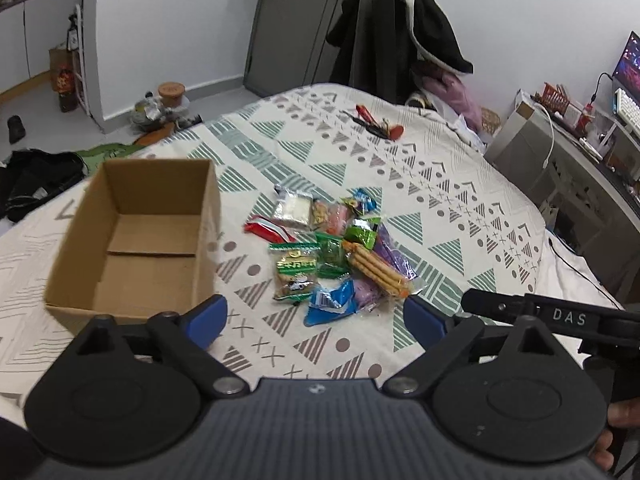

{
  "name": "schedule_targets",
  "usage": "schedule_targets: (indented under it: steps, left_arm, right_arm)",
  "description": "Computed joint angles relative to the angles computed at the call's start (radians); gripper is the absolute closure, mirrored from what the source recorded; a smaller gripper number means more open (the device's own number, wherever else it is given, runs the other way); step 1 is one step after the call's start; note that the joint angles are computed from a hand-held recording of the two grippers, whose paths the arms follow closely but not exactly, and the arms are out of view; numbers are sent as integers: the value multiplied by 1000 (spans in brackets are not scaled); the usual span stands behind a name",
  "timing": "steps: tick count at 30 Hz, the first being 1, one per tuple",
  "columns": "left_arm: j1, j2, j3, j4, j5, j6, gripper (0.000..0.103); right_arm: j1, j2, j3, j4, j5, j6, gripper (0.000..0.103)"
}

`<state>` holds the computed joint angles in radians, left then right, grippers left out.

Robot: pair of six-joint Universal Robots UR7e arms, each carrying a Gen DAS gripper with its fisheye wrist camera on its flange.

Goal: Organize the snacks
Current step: 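Reach both tools into the snack pile toward the orange cake and blue bag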

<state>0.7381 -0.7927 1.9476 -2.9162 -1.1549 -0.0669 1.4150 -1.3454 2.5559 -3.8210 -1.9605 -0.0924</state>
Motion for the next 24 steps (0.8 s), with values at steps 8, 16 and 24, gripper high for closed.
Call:
schedule_targets:
  steps: [8, 16, 24]
  left_arm:
    - [34, 112, -95, 37, -36, 11, 24]
    - [80, 209, -187, 102, -66, -18, 36]
    - [101, 283, -257, 149, -73, -27, 37]
  right_arm:
    - [-111, 16, -40, 38, 121, 3, 52]
    - [-184, 30, -91, 116, 173, 27, 52]
    - [-224, 51, -162, 197, 240, 16, 52]
